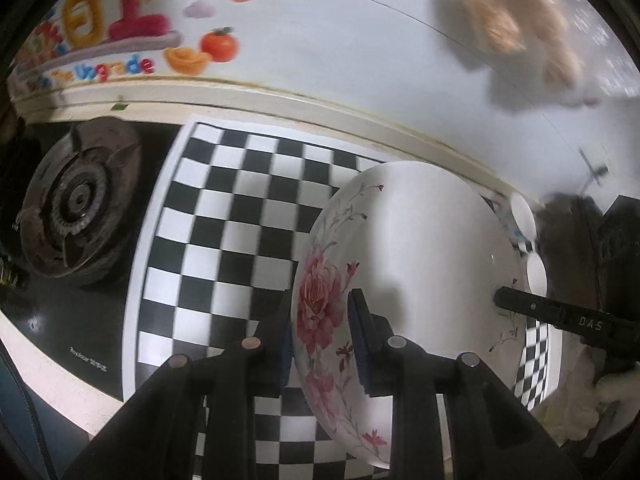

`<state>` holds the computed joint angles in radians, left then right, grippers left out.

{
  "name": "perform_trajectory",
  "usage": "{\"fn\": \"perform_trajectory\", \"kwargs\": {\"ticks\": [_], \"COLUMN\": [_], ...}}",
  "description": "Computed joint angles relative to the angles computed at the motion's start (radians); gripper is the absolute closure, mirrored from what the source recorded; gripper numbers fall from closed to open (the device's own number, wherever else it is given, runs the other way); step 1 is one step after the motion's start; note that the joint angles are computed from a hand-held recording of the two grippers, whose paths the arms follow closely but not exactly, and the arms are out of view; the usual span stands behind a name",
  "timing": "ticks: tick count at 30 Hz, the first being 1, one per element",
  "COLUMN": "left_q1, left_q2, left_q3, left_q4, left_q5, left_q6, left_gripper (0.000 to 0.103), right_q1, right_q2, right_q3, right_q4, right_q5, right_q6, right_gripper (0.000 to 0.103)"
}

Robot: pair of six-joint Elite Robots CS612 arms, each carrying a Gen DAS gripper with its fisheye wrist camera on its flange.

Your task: Organize plates and bowls

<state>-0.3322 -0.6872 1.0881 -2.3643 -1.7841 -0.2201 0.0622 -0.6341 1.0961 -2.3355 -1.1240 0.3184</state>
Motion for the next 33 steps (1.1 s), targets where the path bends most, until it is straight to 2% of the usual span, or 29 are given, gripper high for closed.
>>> {"fn": "perform_trajectory", "kwargs": {"ticks": [5, 11, 16, 23, 33], "left_q1": [-0.02, -0.041, -0.057, -0.069, -0.082], "left_q2": [-0.008, -0.008, -0.002, 0.015, 0.036], "left_q3": [0.02, 0.036, 0.047, 0.06, 0.068], "left_q4": [0.007, 0.033, 0.053, 0.082, 0.139], "left_q5": [-0.024, -0.042, -0.045, -0.037, -0.01], "left_q6": [0.039, 0.092, 0.113, 0.129, 0.122], "left_gripper": [0.081, 0.081, 0.081, 0.081, 0.08], "right_q1": [-0.018, -0.037, -0.048, -0.056, -0.066], "right_q2": [-0.069, -0.118, -0.136, -0.133, -0.098], "right_q3": [0.137, 0.262, 0.332, 0.383, 0.401], "right_q4": [-0.085, -0.15, -0.184, -0.211, -0.216], "right_q5": [-0.023, -0.032, -0.03, -0.026, 0.002], "right_q6": [0.043, 0.079, 0.109, 0.118, 0.107], "right_gripper": [0.092, 0.092, 0.092, 0.092, 0.092]}}
